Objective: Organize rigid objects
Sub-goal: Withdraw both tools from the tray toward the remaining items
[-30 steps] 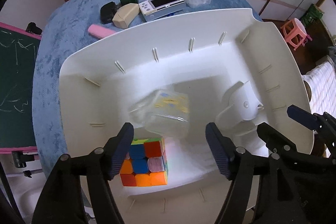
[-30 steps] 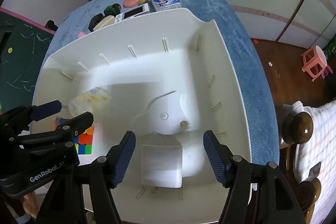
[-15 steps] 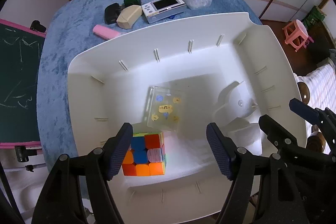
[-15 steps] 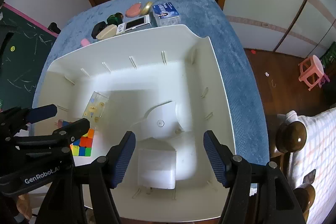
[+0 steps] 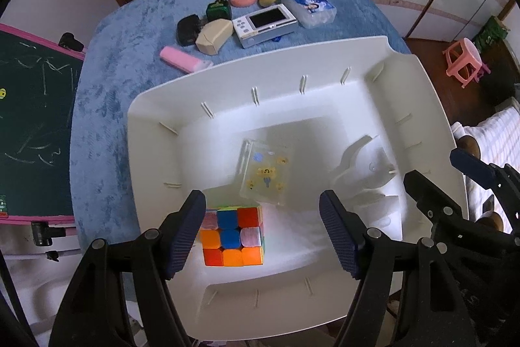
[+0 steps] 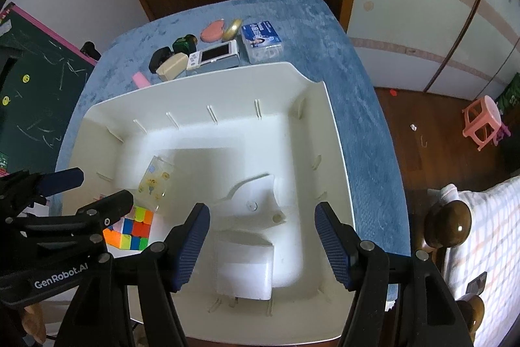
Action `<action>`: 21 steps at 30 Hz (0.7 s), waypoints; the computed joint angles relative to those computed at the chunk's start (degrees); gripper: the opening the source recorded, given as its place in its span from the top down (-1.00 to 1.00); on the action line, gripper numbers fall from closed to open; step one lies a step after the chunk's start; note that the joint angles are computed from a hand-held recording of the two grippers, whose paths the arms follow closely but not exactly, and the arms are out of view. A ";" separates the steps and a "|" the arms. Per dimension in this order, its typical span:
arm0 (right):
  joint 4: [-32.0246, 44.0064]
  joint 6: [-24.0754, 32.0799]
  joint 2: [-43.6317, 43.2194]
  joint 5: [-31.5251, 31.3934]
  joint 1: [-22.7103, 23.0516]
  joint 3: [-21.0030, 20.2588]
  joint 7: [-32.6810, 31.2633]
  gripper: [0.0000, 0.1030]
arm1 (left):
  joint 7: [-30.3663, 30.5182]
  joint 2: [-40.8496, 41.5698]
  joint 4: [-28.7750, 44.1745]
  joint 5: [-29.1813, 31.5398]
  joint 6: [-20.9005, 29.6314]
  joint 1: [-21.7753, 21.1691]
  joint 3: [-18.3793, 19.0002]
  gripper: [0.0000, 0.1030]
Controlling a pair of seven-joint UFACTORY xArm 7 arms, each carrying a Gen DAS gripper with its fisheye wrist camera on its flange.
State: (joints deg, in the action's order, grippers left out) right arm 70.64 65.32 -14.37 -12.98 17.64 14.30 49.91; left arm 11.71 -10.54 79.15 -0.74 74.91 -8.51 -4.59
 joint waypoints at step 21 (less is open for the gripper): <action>4.58 -3.11 -0.57 -0.65 -3.16 -1.30 3.17 -0.32 | 2.32 6.99 15.88 -0.72 -1.05 1.06 1.06 -0.47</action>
